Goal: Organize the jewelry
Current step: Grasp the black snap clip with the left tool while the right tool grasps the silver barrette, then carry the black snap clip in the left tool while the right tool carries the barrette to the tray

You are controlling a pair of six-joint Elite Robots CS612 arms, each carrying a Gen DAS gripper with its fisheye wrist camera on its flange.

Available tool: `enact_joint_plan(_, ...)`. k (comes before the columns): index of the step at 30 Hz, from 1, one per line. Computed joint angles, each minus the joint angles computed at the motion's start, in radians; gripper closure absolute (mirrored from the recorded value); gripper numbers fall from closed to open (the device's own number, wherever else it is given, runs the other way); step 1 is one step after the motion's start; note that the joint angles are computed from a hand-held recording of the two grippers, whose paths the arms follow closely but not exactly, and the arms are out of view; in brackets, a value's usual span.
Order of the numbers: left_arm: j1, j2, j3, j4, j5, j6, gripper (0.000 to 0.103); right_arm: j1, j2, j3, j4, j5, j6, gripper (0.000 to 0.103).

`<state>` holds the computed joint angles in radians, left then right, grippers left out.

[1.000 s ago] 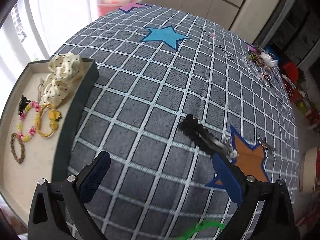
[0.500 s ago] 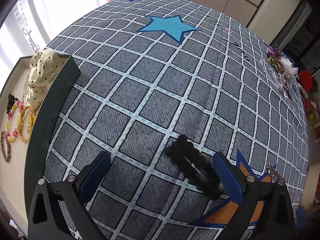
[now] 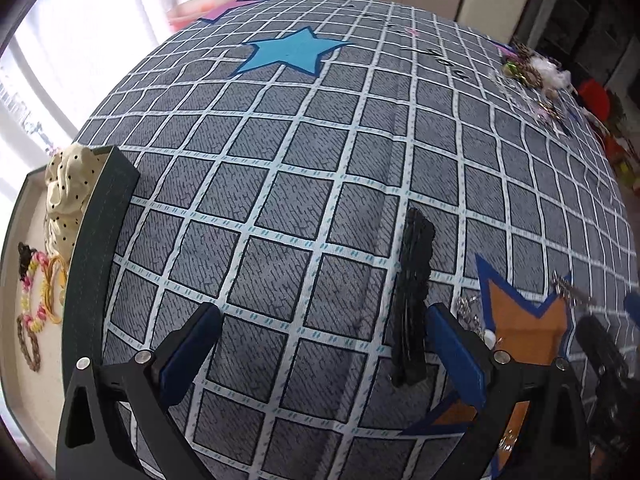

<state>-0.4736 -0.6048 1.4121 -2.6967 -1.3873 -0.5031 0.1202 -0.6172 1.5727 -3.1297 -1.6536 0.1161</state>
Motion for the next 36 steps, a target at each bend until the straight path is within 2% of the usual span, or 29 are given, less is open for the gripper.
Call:
enact_joint_plan(6,-0.001,-0.001,0.011,-0.033,-0.007,0.081,0.0,0.009,0.021,-0.035,0.025,-0.003,-0.088,0.0)
enact_joint_plan(11,-0.004,0.007,-0.001,-0.059,-0.004,0.196,0.0,0.011,0.035,-0.057,0.062,-0.003,-0.105,0.0)
enact_joint_plan(13,-0.003,0.008,0.0,-0.08,-0.02,0.233,0.004,0.01,0.038,-0.057,0.058,0.002,-0.108,0.003)
enact_joint_plan(16,-0.004,0.006,0.003,-0.1,-0.045,0.275,0.02,0.005,0.034,-0.049,0.049,0.046,-0.105,0.017)
enact_joint_plan(18,-0.002,0.004,0.007,-0.11,-0.078,0.297,0.037,0.004,0.031,-0.046,0.051,0.069,-0.104,0.037)
enact_joint_plan(19,-0.003,0.002,0.01,-0.115,-0.09,0.309,0.041,0.007,0.029,-0.046,0.051,0.062,-0.106,0.043)
enact_joint_plan(21,-0.006,-0.002,0.016,-0.126,-0.098,0.343,0.066,0.009,0.026,-0.047,0.061,0.066,-0.103,0.073)
enact_joint_plan(22,-0.007,-0.002,0.018,-0.127,-0.1,0.352,0.066,0.012,0.025,-0.048,0.066,0.061,-0.103,0.081)
enact_joint_plan(23,-0.01,-0.003,0.02,-0.128,-0.099,0.356,0.066,0.016,0.024,-0.05,0.072,0.052,-0.106,0.085)
enact_joint_plan(25,-0.009,-0.007,0.029,-0.139,-0.111,0.355,0.066,0.028,0.023,-0.049,0.069,0.006,-0.111,0.085)
enact_joint_plan(27,-0.006,-0.012,0.04,-0.151,-0.125,0.349,0.066,0.031,0.019,-0.04,0.058,-0.004,-0.105,0.085)
enact_joint_plan(29,-0.005,-0.019,0.055,-0.166,-0.133,0.347,0.066,0.029,0.011,-0.021,0.039,0.007,-0.078,0.085)
enact_joint_plan(30,-0.004,-0.024,0.063,-0.175,-0.138,0.346,0.066,0.028,0.006,-0.012,0.03,0.012,-0.062,0.09)
enact_joint_plan(36,-0.004,-0.061,0.129,-0.248,-0.155,0.356,0.066,0.017,-0.025,0.049,-0.007,0.072,0.036,0.09)
